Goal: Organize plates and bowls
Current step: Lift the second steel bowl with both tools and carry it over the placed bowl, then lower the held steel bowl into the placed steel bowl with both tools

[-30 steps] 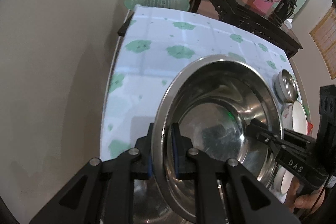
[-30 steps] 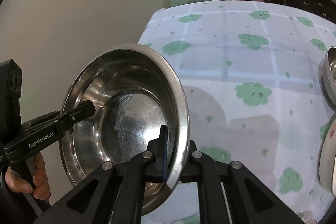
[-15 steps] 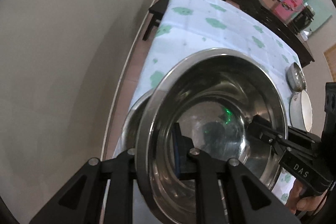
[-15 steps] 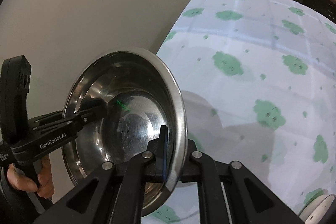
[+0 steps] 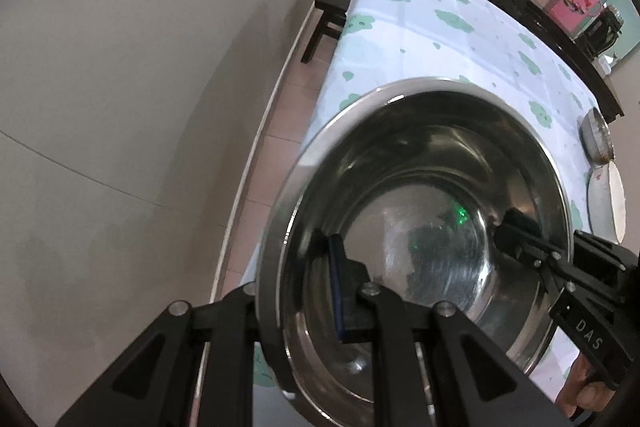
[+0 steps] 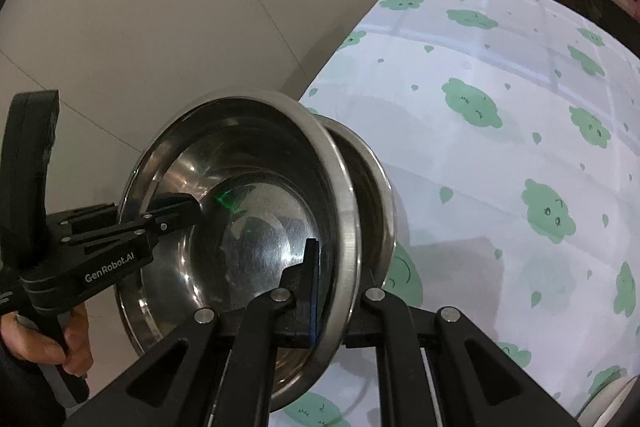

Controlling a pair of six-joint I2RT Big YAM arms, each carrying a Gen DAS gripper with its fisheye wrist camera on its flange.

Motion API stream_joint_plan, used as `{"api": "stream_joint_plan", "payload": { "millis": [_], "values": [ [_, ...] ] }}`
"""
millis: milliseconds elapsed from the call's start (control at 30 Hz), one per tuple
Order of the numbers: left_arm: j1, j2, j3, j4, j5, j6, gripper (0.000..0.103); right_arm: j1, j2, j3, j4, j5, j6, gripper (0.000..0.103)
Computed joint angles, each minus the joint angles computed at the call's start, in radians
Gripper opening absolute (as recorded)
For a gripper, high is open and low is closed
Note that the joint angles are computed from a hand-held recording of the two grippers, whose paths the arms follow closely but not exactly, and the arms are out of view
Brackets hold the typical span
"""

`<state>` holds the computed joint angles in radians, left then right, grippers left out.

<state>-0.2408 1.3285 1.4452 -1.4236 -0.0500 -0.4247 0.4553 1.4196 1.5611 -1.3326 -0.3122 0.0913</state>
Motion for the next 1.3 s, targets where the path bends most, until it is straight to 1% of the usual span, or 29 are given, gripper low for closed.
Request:
{"api": "stream_joint_plan", "payload": {
  "millis": [167, 267, 300, 400, 433, 500, 533, 600, 867, 1300],
  "values": [
    [0.009, -0.004, -0.007, 0.006, -0.005, 0.026, 0.013, 0.009, 0.001, -0.004, 0.002, 0.009, 0.01, 0.009],
    [0.017, -0.01, -0.013, 0.011, 0.004, 0.038, 0.013, 0.008, 0.002, -0.004, 0.001, 0.012, 0.011, 0.009],
    [0.017, -0.01, -0.012, 0.01, 0.002, 0.042, 0.02, 0.008, 0.001, -0.006, 0.0, 0.015, 0.012, 0.009],
    [0.01, -0.007, -0.006, 0.002, -0.04, 0.051, 0.027, 0.008, 0.002, -0.009, -0.005, 0.022, 0.021, 0.009],
    [0.009, -0.008, -0.003, 0.003, -0.048, 0.056, 0.028, 0.009, 0.003, -0.008, -0.007, 0.03, 0.02, 0.01],
    [0.008, -0.007, 0.005, 0.002, -0.065, 0.061, 0.028, 0.018, 0.003, -0.01, -0.007, 0.083, 0.014, 0.011],
    [0.007, -0.008, 0.006, 0.003, -0.08, 0.064, 0.028, 0.017, 0.004, -0.013, -0.005, 0.09, 0.013, 0.012],
    [0.01, -0.007, 0.007, 0.003, -0.089, 0.067, 0.028, 0.011, 0.005, -0.017, -0.001, 0.083, 0.017, 0.012],
    [0.017, -0.014, -0.002, 0.004, -0.09, 0.065, 0.028, 0.02, 0.008, -0.016, 0.005, 0.102, 0.011, 0.012],
    [-0.016, -0.018, 0.007, 0.011, -0.091, 0.073, 0.028, 0.023, -0.007, -0.025, 0.006, 0.11, 0.023, 0.012]
  ]
}}
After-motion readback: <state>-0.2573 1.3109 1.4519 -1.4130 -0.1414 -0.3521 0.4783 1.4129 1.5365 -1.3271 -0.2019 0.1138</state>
